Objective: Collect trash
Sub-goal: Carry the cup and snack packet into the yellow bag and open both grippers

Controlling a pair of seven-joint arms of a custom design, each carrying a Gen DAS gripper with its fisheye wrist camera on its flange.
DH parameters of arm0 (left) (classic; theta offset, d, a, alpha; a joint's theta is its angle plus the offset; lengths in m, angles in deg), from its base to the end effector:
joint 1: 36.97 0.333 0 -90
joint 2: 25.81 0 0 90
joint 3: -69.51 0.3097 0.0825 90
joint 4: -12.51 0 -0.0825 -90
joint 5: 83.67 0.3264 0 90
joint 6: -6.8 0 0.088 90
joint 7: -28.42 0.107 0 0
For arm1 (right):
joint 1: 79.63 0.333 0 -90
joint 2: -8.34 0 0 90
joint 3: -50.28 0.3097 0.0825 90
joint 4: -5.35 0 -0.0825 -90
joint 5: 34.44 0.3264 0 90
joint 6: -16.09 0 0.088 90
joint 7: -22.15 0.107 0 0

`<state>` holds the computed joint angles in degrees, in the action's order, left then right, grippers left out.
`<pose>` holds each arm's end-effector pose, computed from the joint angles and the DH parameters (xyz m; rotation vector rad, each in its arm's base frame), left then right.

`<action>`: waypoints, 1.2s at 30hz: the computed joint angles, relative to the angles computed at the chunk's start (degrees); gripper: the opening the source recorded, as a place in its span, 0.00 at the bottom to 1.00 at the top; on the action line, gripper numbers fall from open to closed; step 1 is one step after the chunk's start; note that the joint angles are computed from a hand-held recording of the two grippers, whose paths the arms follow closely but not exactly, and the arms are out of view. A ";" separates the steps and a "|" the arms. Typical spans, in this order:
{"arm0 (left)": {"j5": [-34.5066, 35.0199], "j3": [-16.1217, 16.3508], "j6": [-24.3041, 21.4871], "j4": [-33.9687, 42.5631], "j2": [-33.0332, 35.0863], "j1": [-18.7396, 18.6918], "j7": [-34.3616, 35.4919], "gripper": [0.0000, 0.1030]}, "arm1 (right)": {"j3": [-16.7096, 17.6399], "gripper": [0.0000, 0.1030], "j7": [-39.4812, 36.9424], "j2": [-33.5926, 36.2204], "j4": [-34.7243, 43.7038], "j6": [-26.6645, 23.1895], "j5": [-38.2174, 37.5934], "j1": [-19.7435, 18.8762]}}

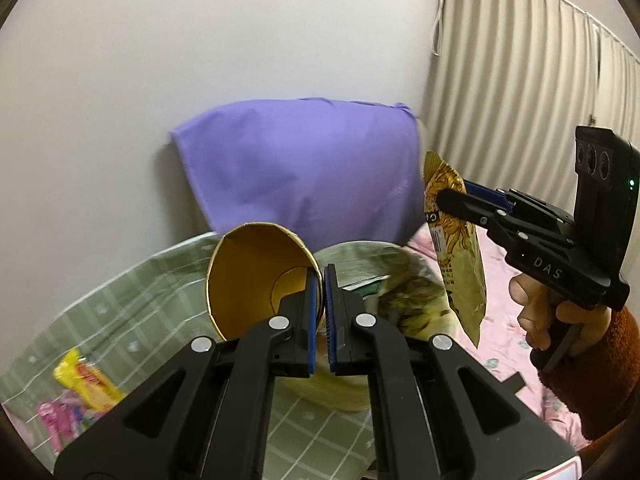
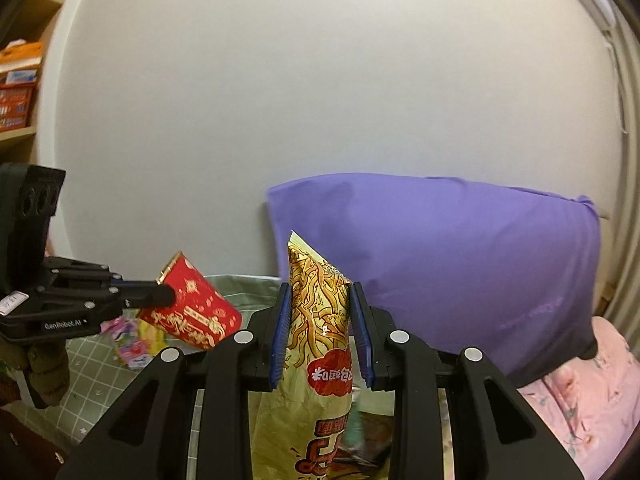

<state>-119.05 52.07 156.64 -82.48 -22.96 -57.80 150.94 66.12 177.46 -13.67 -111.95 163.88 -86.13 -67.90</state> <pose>0.4584 -0.3384 0.6759 -0.9296 2.4208 -1.4385 0.3675 0.2396 0.6921 -1.4427 1.5383 -1.0311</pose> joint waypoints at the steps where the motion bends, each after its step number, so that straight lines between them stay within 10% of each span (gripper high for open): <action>1: -0.96 -0.24 -1.43 2.04 1.69 -0.13 -0.07 0.04 | -0.24 0.27 0.47 -0.76 -0.79 0.07 -0.25 -0.30; 10: -3.37 -3.36 -14.97 14.87 14.18 -0.83 -2.35 0.04 | -2.72 0.27 2.92 -2.43 -6.79 7.41 0.24 -3.69; 20: 15.56 -1.08 -20.29 34.20 31.17 -8.94 -17.35 0.04 | -3.90 0.27 6.73 2.49 -9.62 13.35 -2.03 -7.80; 36: 18.06 -1.31 -17.15 22.17 24.81 -7.48 -18.36 0.06 | -5.22 0.27 0.65 -1.29 -16.91 11.07 7.84 -4.59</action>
<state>-100.99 50.76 139.50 -60.32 1.85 -65.27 132.58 60.90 178.11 -14.96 -128.86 174.95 -78.29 -72.49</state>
